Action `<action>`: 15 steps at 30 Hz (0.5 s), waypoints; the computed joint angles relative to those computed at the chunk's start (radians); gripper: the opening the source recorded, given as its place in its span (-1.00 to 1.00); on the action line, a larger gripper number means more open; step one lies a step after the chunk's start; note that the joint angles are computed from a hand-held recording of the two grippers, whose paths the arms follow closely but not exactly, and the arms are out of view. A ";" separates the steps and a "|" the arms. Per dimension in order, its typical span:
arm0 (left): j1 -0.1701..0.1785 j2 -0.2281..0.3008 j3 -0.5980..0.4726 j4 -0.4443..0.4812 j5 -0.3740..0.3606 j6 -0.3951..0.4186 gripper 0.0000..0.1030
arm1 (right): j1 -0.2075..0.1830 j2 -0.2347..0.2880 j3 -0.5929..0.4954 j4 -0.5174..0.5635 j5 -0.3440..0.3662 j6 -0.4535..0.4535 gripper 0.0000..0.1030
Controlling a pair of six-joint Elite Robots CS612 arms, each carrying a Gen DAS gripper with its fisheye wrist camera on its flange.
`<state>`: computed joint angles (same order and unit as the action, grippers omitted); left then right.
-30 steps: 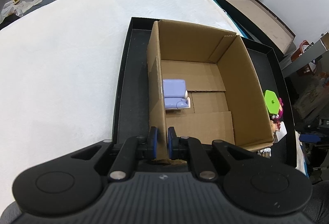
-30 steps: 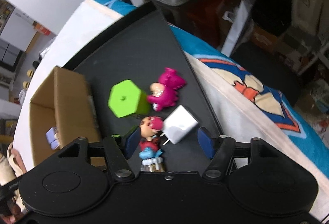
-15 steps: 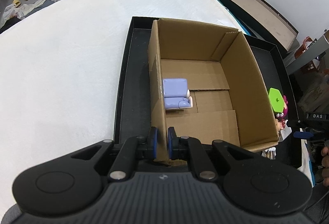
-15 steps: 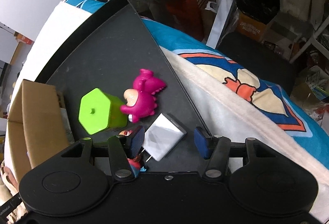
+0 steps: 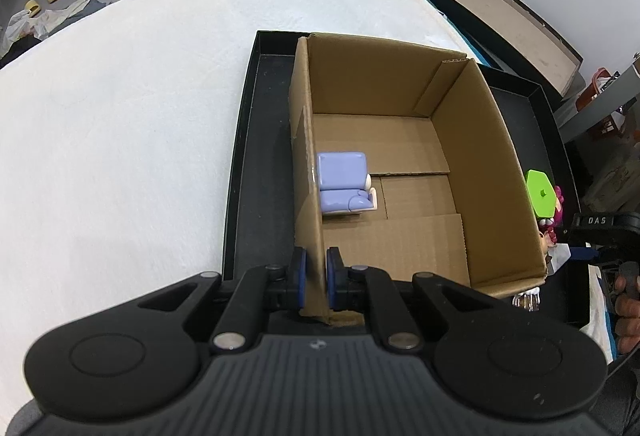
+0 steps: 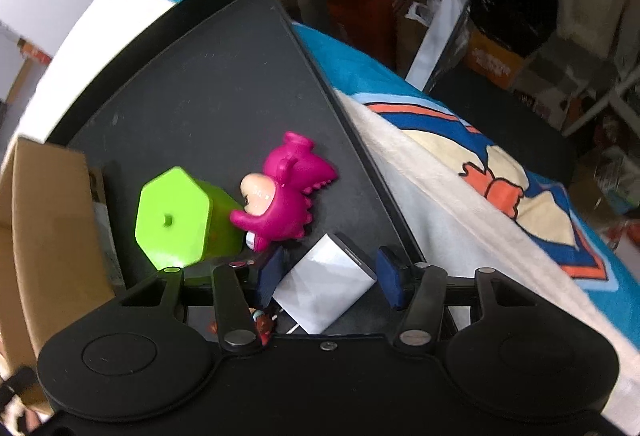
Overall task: Organize rigid objects
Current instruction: 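Move the right gripper back to the white charger plug and grasp it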
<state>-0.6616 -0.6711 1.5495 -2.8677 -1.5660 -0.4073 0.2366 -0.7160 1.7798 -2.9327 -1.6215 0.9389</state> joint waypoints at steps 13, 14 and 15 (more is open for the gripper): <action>0.002 0.001 0.005 -0.018 -0.005 -0.012 -0.81 | 0.013 -0.021 -0.006 0.131 -0.007 -0.033 0.01; 0.003 0.001 0.006 -0.020 -0.006 -0.013 -0.81 | 0.013 -0.023 -0.006 0.140 -0.002 -0.030 0.01; 0.003 0.001 0.007 -0.022 -0.007 -0.013 -0.81 | 0.013 -0.024 -0.007 0.146 0.000 -0.029 0.01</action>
